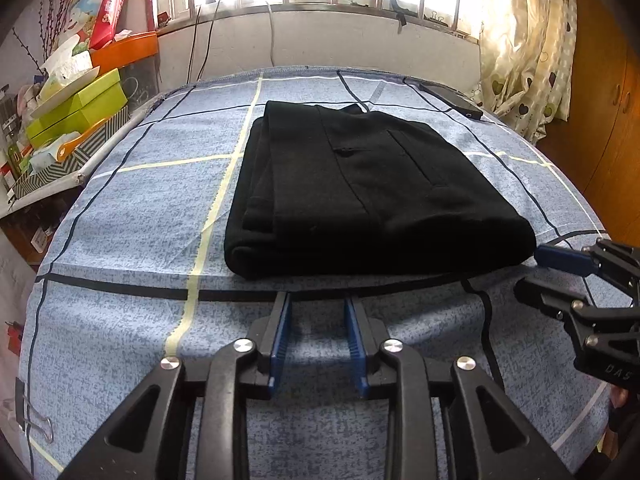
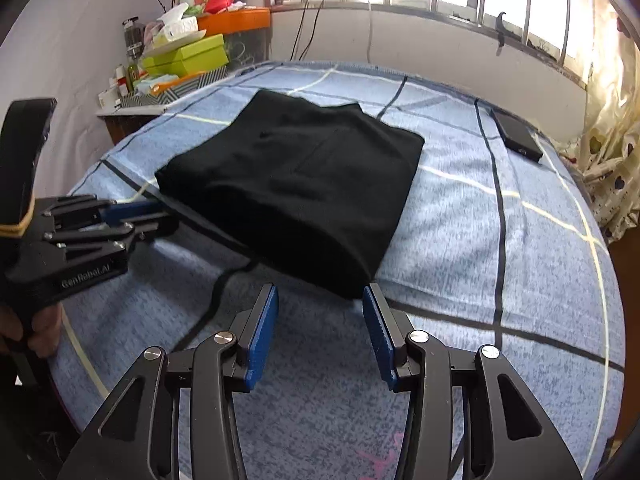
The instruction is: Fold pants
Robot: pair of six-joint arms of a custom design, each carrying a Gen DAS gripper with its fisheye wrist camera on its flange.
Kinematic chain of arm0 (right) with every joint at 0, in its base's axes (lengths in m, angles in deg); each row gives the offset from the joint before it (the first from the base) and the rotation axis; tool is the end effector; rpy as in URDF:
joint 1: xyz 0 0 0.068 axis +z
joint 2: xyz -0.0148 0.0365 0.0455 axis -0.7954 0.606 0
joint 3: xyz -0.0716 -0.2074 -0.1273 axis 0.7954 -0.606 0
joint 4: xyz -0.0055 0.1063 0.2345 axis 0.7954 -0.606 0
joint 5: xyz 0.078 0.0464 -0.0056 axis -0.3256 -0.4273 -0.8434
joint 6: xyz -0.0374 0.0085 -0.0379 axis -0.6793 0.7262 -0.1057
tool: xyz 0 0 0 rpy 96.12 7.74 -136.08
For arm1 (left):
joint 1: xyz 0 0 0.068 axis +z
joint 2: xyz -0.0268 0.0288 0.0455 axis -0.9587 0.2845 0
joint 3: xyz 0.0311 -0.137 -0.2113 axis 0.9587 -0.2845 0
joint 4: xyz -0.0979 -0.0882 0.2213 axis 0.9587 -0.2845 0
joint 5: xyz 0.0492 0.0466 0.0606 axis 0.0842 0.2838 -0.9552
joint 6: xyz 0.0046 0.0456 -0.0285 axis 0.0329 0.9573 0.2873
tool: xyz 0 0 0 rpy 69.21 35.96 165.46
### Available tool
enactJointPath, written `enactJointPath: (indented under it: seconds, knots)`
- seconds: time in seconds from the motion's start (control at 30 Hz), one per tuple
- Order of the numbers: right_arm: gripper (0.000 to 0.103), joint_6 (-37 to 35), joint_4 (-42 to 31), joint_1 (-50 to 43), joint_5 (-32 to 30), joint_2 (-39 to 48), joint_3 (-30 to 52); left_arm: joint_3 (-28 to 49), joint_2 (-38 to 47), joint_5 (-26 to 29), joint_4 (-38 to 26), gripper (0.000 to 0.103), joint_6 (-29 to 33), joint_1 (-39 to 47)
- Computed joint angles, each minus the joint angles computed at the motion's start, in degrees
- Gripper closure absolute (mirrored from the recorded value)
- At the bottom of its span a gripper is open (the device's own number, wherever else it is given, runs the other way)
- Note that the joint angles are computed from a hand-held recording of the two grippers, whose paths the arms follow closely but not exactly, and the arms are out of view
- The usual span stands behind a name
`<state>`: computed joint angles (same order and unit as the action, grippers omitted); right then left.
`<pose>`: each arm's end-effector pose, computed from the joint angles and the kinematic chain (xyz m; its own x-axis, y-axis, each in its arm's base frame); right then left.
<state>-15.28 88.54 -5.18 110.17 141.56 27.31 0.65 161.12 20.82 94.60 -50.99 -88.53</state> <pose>0.2430 0.2379 0.0837 -0.7242 -0.0676 -0.6863 -0.0340 0.9975 -0.0623 0.3075 -0.0872 0.1000 -0.6898 0.2835 -0.6662 0.4020 0.9153 -0.0267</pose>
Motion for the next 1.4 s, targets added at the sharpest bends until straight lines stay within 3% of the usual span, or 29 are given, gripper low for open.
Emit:
enactJointPath:
  seconds: [0.3,0.63,0.93,1.13,1.23,1.4]
  knots:
    - [0.055,0.1,0.12,-0.62,-1.8,0.84,0.27,0.15,0.47,-0.92,0.29,0.059,0.82,-0.86]
    - [0.054,0.21,-0.19,-0.49,-1.66,0.94,0.54,0.06,0.55,-1.08,0.51,0.058,0.87,-0.93]
    - [0.054,-1.1,7.48,-3.46,-7.95,-5.88,-6.15,0.34,-4.99,5.52,-2.63,0.058,0.61,3.64]
    - [0.054,-4.34,10.63,-8.04,-11.24,-8.4,-5.94,8.91,-1.81,10.76,-5.83,0.052,0.0,6.42]
    - [0.054,-4.68,10.97,-12.46,-14.86,-5.39,-2.93,15.65,4.4,9.57,-6.64,0.052,-1.04,6.11]
    - [0.054,-4.52,10.32,-18.14,-20.55,0.74,3.16,29.27,16.3,9.78,-13.71,0.052,-2.58,6.44]
